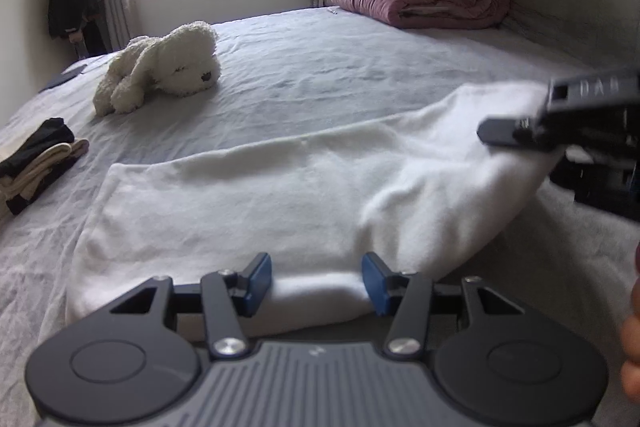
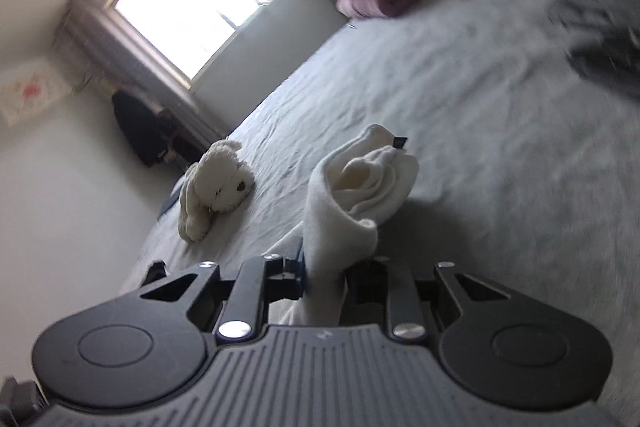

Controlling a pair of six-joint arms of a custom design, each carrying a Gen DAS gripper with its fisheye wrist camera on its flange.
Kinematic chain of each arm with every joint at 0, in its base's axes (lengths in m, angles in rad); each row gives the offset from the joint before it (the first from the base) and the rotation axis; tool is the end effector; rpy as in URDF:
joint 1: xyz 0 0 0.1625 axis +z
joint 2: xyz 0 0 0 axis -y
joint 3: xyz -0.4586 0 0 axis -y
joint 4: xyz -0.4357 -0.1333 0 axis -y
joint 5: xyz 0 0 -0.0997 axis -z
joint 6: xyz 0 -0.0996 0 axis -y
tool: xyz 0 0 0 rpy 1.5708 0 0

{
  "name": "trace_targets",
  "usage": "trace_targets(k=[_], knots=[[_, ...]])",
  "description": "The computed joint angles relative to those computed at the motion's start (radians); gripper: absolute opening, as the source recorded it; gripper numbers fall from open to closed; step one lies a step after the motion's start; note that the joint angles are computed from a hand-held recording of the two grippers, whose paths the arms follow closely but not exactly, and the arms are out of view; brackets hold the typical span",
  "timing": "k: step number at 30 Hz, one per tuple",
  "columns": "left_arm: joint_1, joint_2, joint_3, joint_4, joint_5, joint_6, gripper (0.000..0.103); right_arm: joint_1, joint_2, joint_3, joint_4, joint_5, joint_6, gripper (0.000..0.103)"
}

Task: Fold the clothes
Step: 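Lift the strip end with the right gripper and fold it over while the left gripper holds the strip, then carry the held strip end over the white strip with the right gripper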

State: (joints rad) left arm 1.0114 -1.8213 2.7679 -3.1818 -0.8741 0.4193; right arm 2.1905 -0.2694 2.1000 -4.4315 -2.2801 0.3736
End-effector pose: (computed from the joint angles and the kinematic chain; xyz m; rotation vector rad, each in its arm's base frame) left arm 0.0257 -0.3306 0.2546 0.8477 2.2202 -0.8715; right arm 0.3149 -0.3235 -0.0899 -0.2125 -2.5373 1.6798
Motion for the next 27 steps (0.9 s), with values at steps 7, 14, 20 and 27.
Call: trace_targets(k=[7,14,20,27], knots=[[0.007,0.083,-0.009,-0.093,0.007,0.061,0.053,0.016,-0.006,-0.003,0.008,-0.008,-0.013,0.025],[-0.006,0.102,-0.022,-0.086,0.045,0.088,0.061,0.009,-0.009,-0.001,0.011,0.004,0.000,0.025],[-0.008,0.066,-0.040,-0.047,0.061,0.098,0.060,0.006,-0.010,-0.001,0.008,0.005,0.005,0.025],[0.028,0.167,-0.064,-0.130,0.045,0.137,0.057,0.010,-0.007,-0.005,0.006,0.001,-0.003,0.025]])
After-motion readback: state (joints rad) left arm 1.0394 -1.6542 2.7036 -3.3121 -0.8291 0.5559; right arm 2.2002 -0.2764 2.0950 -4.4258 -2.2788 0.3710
